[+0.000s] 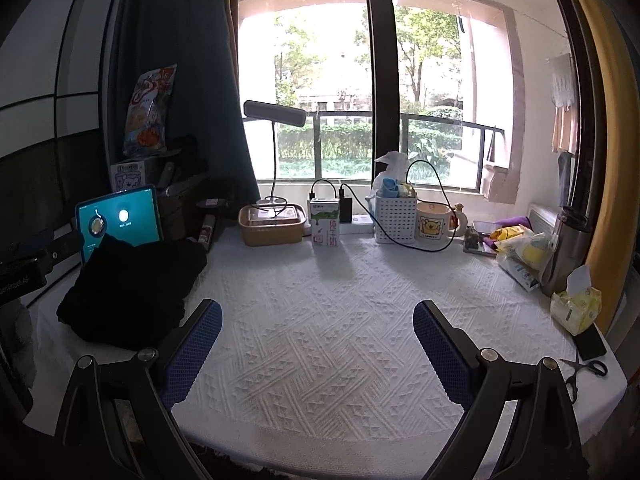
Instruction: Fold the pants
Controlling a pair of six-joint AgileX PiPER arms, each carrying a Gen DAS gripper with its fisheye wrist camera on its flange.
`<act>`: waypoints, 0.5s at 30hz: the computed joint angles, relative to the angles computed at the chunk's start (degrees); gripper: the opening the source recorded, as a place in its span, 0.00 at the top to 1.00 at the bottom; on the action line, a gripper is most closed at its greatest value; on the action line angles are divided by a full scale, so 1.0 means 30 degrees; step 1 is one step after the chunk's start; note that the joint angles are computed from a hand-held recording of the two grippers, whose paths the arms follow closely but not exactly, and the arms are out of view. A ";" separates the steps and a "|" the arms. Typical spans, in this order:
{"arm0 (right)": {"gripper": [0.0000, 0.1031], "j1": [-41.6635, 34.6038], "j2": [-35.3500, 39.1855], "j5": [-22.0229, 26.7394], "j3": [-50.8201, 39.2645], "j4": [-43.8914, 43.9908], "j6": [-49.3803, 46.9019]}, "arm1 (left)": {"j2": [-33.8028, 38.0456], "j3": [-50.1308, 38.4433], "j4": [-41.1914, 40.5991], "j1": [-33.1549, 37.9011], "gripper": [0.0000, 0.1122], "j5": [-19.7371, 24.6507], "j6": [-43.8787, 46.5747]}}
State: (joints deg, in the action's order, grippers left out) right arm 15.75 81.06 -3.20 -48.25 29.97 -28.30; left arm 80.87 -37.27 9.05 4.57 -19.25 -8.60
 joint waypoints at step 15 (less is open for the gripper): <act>0.06 -0.0026 0.0007 0.0140 -0.0020 -0.2432 0.2438 | -0.0380 0.0326 -0.0573 -0.0066 0.09 0.0028 0.0271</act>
